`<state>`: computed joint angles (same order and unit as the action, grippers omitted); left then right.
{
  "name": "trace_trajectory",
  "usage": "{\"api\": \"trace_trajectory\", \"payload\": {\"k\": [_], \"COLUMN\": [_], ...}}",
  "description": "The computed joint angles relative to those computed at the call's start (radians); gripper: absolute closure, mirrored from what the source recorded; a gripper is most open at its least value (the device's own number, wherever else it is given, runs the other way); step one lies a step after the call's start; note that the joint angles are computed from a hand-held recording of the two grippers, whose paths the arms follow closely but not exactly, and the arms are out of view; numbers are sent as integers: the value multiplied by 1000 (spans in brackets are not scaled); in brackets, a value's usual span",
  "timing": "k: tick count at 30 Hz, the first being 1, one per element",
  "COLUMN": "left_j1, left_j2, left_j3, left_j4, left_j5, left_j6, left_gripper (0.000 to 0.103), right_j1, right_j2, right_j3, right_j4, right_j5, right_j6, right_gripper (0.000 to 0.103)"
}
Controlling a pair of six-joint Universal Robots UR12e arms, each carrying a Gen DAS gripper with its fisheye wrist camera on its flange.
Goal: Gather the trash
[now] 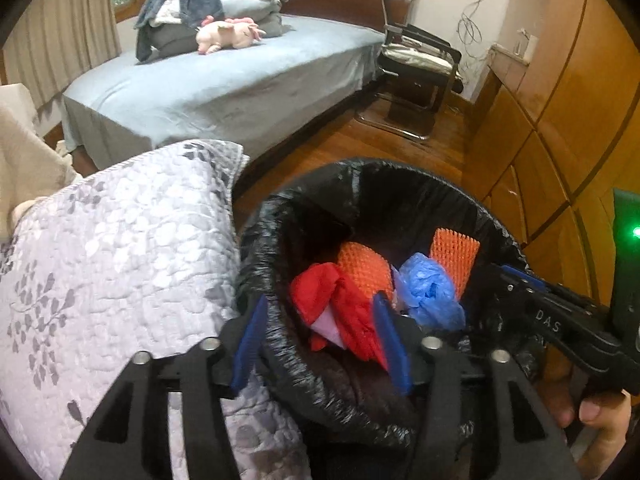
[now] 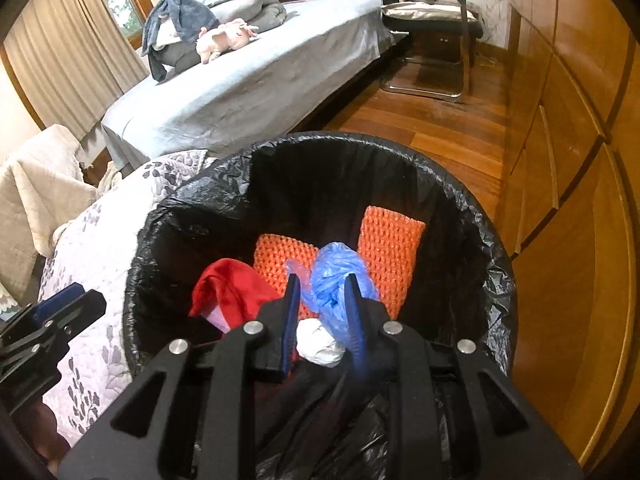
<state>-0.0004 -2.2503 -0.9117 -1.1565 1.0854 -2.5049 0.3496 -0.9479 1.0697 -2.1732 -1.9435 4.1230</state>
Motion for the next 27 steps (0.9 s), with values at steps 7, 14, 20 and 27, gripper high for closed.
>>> {"api": "trace_trajectory", "payload": {"k": [7, 14, 20, 27], "left_j1": [34, 82, 128, 187], "left_j2": [36, 81, 135, 189], "left_j3": [-39, -86, -145, -191], "left_j4": [55, 103, 176, 286], "left_j5": [-16, -24, -24, -22], "left_j6": [-41, -76, -83, -141], "left_gripper": [24, 13, 10, 7], "right_j1": [29, 79, 127, 180], "right_j2": [9, 28, 48, 87], "right_j3": [-51, -123, -199, -311], "right_j4": [34, 79, 98, 108], "right_j5": [-52, -128, -202, -282], "right_j6": [9, 19, 40, -7], "right_gripper": [60, 25, 13, 8]}}
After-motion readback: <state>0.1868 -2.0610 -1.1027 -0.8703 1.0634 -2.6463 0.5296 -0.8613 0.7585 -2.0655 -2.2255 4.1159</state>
